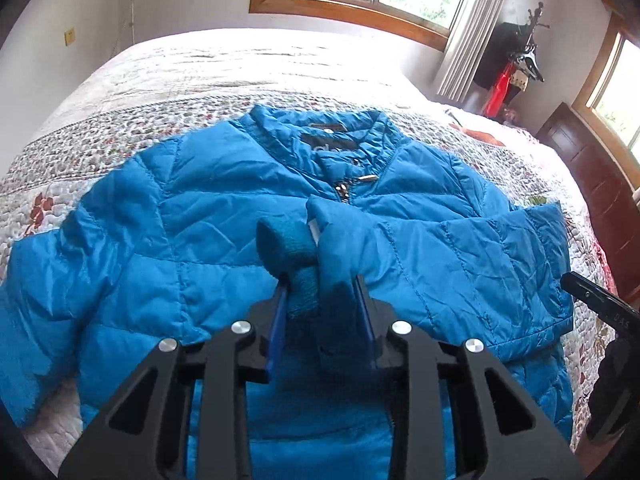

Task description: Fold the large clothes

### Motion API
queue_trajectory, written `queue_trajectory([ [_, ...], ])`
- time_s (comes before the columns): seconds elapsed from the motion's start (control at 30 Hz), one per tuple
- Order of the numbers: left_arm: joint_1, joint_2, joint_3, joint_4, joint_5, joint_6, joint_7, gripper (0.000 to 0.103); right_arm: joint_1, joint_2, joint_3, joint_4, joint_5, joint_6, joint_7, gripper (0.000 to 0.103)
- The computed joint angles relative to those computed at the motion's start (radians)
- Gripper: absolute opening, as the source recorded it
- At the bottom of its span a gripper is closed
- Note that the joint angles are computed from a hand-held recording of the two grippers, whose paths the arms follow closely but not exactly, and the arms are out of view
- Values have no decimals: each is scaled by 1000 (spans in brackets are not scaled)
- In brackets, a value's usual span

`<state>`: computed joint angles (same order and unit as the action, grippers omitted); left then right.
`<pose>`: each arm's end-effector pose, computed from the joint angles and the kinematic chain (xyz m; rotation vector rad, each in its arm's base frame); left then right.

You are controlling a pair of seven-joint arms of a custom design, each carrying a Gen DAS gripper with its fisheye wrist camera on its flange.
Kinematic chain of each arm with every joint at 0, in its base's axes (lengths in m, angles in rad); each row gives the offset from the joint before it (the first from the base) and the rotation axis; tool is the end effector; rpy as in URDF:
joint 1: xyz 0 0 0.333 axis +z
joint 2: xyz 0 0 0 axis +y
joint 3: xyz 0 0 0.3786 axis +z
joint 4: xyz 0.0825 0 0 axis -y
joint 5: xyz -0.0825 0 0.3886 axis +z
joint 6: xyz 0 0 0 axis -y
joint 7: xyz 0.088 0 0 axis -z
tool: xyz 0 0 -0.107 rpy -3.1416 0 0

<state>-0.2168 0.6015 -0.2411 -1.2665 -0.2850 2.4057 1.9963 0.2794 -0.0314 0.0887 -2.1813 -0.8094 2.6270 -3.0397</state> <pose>0.7468 -0.3038 0.5264 -1.2823 2.5682 -0.9604 0.5200 0.2196 0.5094 -1.0853 2.2776 -0.5719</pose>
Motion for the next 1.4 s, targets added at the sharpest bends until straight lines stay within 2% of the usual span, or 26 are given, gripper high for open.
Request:
queue_trajectory([
  [0.07,11,-13,9,-16,0,44,7,29,0,25,-5,20,26,50,-50,53],
  [0.17,25,-12,24,-11,10,77,2,29,11,80,-7,68,86,49,-143,51],
  [0.33,17,58,64,74,70,22,-52,32,33,167,-23,125,187,37,-271,51],
  [0.43,15,102,70,101,101,4,-72,38,50,184,-41,130,183,43,-268,51],
  [0.5,25,103,58,78,96,44,-56,41,60,188,-48,133,177,38,-265,51],
  [0.6,17,89,70,66,118,59,-65,46,66,172,-59,115,161,60,-235,51],
  [0.7,20,19,73,-34,125,141,-77,49,72,137,-59,100,126,57,-188,50],
  [0.77,40,-24,48,-91,97,191,-54,54,72,111,-55,90,94,50,-151,50],
  [0.87,53,-69,17,-148,65,231,-6,56,62,89,-39,79,108,30,-145,50],
  [0.93,52,-72,5,-154,50,223,20,58,57,85,-33,77,113,7,-142,50],
  [1.07,7,-29,48,-113,96,170,-9,58,37,102,-32,62,174,35,-190,50],
  [1.13,-8,20,70,-45,129,82,-35,58,34,111,-33,59,187,44,-213,50],
  [1.2,7,69,57,20,116,7,-41,62,31,118,-37,53,195,66,-220,50],
  [1.4,0,72,61,13,131,35,-34,63,29,119,-54,23,164,137,-176,50],
])
